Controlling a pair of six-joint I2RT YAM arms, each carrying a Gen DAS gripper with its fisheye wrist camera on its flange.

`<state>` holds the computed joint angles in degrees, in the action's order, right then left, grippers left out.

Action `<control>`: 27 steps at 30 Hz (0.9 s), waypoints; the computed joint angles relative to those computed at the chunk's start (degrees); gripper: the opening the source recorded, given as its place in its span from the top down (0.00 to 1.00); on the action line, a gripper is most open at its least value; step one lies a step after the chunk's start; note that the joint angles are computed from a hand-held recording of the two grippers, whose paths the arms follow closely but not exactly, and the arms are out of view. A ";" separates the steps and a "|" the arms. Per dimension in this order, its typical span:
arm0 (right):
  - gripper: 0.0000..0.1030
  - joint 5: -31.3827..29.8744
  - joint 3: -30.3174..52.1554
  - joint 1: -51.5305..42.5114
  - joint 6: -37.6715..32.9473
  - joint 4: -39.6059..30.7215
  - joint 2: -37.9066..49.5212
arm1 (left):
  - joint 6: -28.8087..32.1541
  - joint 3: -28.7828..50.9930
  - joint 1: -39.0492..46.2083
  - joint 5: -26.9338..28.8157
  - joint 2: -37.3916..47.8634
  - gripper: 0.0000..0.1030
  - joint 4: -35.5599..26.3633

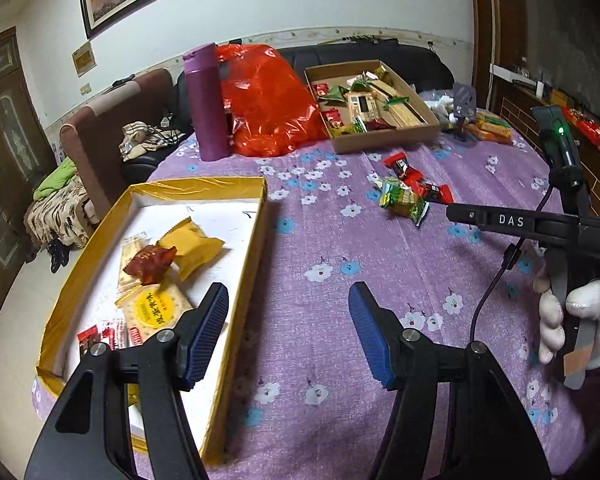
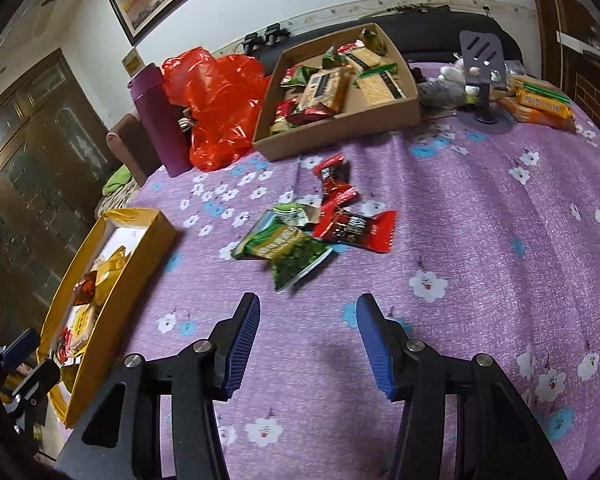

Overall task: Organize snacks
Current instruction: 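Move both open grippers back toward the scattered candies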

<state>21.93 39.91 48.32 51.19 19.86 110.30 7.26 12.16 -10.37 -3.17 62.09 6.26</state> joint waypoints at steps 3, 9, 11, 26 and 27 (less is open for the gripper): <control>0.49 -0.89 -0.62 -1.14 0.19 1.08 0.38 | -0.34 0.72 -1.00 -0.69 3.20 0.40 1.42; 0.49 -2.71 -1.26 -3.51 0.35 2.59 1.29 | -0.79 2.03 -2.17 -1.26 9.34 0.40 4.00; 0.49 -3.31 -1.28 -4.18 0.35 2.95 1.67 | -0.71 2.67 -2.15 -0.89 11.61 0.40 4.79; 0.47 -11.27 1.22 -14.53 -0.82 5.74 3.11 | 0.43 8.60 6.59 15.27 24.39 0.40 5.31; 0.47 -11.66 2.18 -14.36 -0.86 5.58 3.69 | 0.63 8.99 7.08 16.10 24.57 0.40 4.99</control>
<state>10.27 42.09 33.96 50.33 25.44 113.99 7.89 21.15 -3.29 12.93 86.66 11.25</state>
